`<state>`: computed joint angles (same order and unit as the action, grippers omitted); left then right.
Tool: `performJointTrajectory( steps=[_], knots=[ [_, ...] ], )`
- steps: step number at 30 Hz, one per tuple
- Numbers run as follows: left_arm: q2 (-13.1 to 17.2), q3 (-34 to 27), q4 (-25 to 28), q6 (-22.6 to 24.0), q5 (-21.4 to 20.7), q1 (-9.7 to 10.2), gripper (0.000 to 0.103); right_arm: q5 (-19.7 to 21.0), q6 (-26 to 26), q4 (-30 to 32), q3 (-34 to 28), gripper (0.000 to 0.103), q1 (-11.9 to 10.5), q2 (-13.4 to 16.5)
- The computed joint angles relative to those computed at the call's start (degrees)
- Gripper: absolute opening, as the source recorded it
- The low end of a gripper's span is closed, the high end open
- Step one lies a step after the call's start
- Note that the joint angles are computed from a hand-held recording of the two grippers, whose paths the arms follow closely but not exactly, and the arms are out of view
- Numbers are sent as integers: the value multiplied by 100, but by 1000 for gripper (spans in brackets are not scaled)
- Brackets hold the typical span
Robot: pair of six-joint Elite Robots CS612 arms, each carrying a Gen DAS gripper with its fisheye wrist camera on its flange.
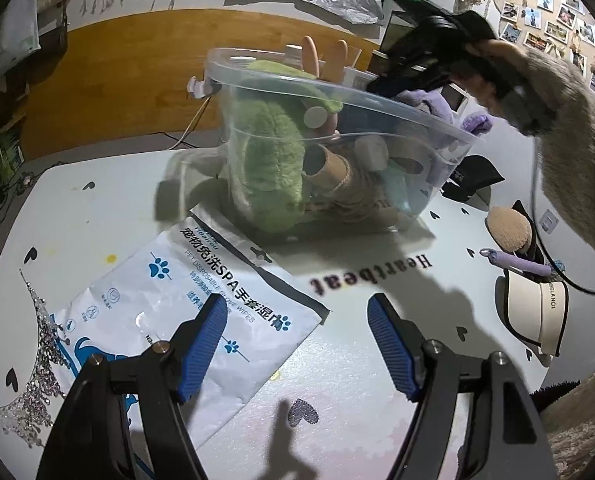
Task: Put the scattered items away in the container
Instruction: 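Lower the charger box into the clear box and open the right gripper, then withdraw the empty right gripper up and away from the clear box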
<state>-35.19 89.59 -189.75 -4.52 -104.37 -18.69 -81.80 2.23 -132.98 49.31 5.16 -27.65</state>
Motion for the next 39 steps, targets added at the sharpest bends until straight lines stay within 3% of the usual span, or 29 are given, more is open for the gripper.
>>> performJointTrajectory(
  steps=[4,9,15,20,23,25,26,27,32,37,39],
  knots=[
    [8,-13,23,-30,10,1,72,21,-285,177,19,22,61,13],
    [2,-13,20,-7,23,-15,72,28,-100,403,-393,22,96,306],
    [-8,-1,28,16,14,-15,73,210,8,382,-364,22,52,305],
    [-37,24,-64,55,42,-38,75,346,366,-789,511,22,-13,-113],
    [-63,81,-288,18,215,-83,101,354,640,-1885,1184,22,-30,-425],
    [-77,115,-468,-48,298,-104,103,422,924,-2633,1670,57,-53,-638],
    [-86,120,-477,-57,321,-111,103,438,1070,-2998,1893,96,-63,-734],
    [-99,127,-480,-62,352,-119,103,367,1223,-3363,2114,103,-56,-825],
    [-165,247,-762,-95,717,-190,103,-71,1499,-4666,2908,103,51,-1138],
    [-283,434,-878,-325,1634,-378,103,-681,1722,-6087,3652,103,247,-1325],
    [-303,498,-991,-318,1706,-408,103,-911,1794,-6486,3912,103,337,-1371]
  ],
)
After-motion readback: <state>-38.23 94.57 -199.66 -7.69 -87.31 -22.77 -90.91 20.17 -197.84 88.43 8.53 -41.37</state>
